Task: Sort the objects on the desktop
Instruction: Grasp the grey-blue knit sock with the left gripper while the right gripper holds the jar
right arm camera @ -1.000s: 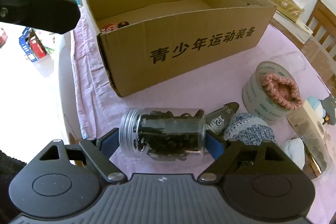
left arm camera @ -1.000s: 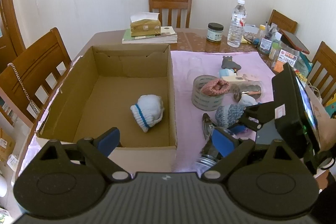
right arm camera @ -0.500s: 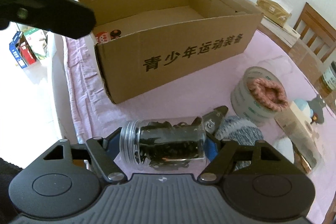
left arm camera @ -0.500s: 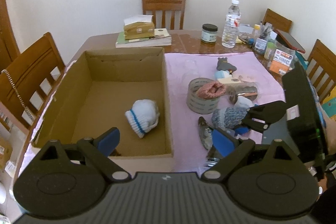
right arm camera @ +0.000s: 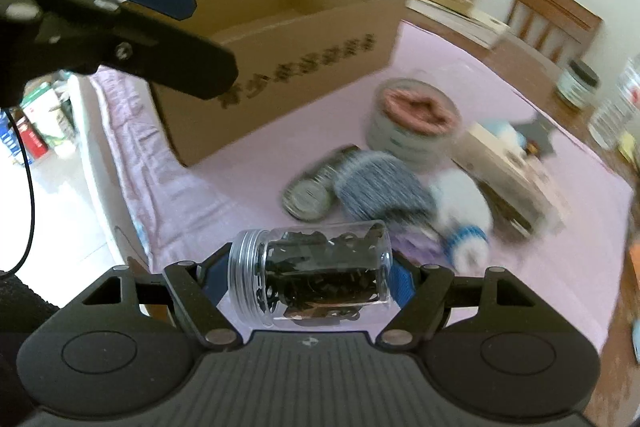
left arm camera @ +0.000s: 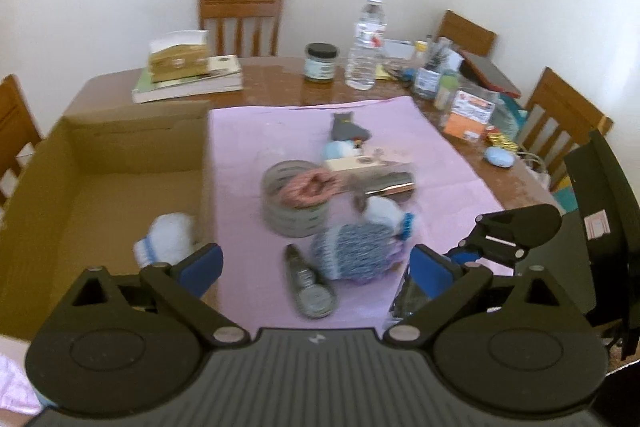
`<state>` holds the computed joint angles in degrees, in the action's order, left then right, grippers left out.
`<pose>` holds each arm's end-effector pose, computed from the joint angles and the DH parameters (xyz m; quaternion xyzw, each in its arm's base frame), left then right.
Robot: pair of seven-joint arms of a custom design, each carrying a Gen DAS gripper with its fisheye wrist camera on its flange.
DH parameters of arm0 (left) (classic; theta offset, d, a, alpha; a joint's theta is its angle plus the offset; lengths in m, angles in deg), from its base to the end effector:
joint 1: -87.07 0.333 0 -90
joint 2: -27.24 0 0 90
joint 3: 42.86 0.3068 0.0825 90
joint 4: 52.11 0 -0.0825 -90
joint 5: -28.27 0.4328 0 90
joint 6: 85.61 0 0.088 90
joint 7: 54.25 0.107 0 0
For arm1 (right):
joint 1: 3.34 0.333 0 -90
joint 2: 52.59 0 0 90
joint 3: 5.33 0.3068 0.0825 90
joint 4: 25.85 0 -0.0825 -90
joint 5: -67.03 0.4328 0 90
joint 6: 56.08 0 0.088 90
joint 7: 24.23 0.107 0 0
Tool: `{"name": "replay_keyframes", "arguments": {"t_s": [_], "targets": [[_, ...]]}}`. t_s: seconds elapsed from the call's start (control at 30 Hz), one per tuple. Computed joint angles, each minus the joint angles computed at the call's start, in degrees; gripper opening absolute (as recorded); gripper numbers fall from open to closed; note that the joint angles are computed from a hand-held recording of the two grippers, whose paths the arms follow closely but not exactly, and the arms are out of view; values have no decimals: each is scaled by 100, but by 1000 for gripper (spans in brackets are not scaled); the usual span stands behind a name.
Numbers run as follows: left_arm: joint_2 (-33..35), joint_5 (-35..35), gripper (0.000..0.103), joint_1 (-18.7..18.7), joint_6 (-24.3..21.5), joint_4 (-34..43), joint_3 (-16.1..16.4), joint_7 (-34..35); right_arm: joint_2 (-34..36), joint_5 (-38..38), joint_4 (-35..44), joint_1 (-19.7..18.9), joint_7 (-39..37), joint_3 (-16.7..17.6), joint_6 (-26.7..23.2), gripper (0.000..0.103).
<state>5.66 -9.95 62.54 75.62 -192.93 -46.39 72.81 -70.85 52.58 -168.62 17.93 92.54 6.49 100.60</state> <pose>0.4670 -0.2159 0.4797 -0.4344 0.8095 -0.3728 0.1307 0.4276 0.2909 0.4242 -0.7765 0.5593 -0.1773 0.2298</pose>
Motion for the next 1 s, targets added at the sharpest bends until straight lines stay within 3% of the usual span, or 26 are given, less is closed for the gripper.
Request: {"name": "replay_keyframes", "arguments": {"t_s": [0.23, 0.73, 1.0], "targets": [[515, -190, 100, -112, -211, 395, -131, 360, -546, -52, -481, -157, 472, 81, -157, 80], [1796, 60, 100, 408, 118, 1136, -840, -608, -958, 182, -902, -204, 349, -125, -319, 80], [2416, 166, 100, 724, 27, 1594, -1078, -1226, -974, 337, -967, -266, 15, -225, -302, 80]]}}
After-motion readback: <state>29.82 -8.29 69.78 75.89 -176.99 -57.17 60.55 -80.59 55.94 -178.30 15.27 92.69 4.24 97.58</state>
